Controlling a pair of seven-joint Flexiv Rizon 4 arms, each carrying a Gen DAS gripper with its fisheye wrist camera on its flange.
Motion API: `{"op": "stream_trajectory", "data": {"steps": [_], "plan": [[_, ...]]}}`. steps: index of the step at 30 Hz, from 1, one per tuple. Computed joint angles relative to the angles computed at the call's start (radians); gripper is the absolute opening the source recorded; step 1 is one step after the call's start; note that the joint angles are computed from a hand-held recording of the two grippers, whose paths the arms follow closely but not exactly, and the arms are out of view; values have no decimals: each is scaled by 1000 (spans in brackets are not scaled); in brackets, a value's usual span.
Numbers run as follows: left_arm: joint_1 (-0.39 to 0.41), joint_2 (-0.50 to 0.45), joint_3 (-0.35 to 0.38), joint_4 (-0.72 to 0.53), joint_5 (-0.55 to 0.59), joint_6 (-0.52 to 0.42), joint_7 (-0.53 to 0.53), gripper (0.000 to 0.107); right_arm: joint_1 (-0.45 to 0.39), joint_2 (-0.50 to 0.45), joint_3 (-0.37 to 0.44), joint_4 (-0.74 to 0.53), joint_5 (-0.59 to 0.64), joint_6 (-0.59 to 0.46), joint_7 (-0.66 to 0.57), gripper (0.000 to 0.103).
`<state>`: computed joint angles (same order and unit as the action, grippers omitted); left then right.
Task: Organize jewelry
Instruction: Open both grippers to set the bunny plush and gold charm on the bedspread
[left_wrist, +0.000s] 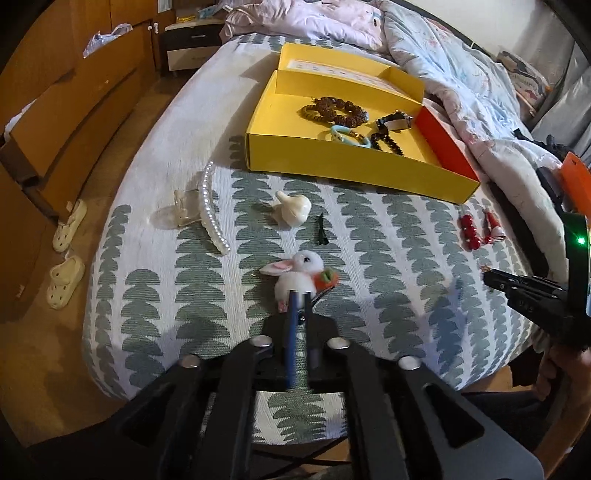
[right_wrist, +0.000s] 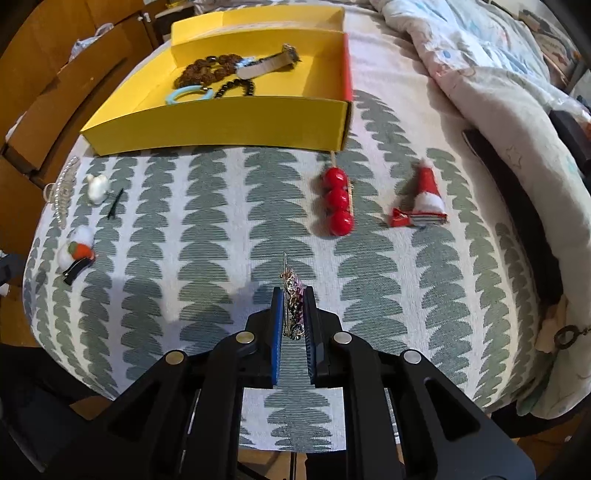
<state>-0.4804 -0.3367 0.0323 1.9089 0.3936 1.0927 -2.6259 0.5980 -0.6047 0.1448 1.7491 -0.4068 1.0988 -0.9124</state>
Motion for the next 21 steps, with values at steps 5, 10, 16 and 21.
{"op": "stream_trajectory", "data": {"steps": [5,10,16,21], "plan": [[-3,-10,3,-19,13,-37,-15,23,-8,-1,-4,-3,13,-9,13,12],[-27,-3,27,-41,73,-65,-77,68,-7,-5,-16,-6,8,-22,37,16],[-12,10,18,-49,116,-97,-125,84,-9,-17,-29,-16,2,-28,69,20],[10,17,14,-40,119,-65,-128,86,-1,8,-58,24,-42,83,112,22]]}}
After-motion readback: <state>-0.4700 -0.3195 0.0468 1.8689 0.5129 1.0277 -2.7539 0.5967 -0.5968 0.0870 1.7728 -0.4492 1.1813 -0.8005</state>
